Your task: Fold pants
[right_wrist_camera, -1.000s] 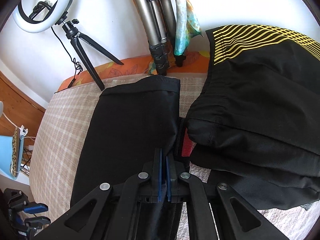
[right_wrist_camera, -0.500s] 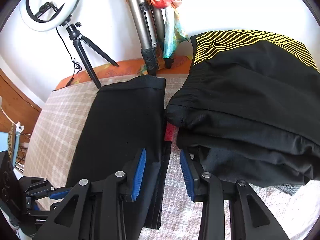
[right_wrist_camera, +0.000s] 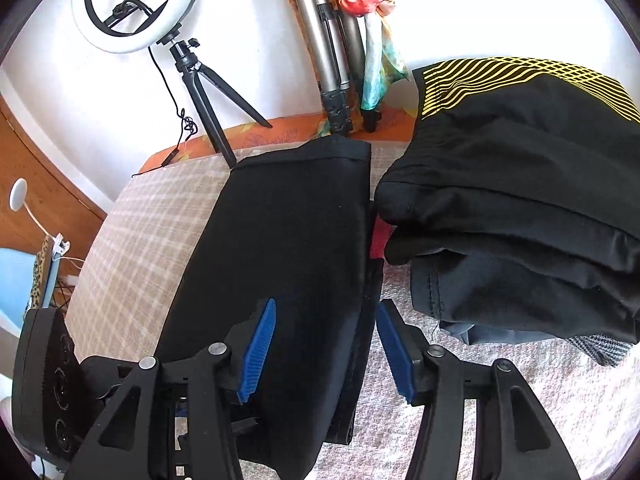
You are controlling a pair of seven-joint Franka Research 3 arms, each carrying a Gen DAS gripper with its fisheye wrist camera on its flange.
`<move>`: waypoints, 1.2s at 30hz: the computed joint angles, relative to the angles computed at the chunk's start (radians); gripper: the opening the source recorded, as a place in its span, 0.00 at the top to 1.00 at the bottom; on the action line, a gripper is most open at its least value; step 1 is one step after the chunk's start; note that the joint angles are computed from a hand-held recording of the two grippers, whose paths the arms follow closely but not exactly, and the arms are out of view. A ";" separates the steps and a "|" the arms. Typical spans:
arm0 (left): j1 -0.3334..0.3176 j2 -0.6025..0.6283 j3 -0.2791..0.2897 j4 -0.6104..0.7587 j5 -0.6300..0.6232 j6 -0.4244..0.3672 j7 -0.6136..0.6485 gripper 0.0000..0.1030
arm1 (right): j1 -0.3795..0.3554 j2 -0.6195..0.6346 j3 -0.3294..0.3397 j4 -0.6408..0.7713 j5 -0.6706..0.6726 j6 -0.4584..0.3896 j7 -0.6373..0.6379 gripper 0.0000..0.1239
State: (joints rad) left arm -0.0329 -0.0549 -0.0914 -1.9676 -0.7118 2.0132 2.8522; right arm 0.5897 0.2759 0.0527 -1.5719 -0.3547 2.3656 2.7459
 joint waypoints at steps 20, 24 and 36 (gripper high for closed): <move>0.142 0.338 -0.006 0.469 0.047 -0.171 -0.412 0.46 | -0.057 0.003 0.007 -0.096 0.178 0.134 -0.025 0.43; 0.177 0.430 -0.053 0.560 0.062 -0.220 -0.507 0.46 | -0.064 0.004 0.003 -0.131 0.214 0.213 -0.050 0.40; 0.235 0.505 -0.143 0.609 0.028 -0.230 -0.536 0.46 | -0.066 0.016 0.000 -0.184 0.279 0.387 -0.170 0.56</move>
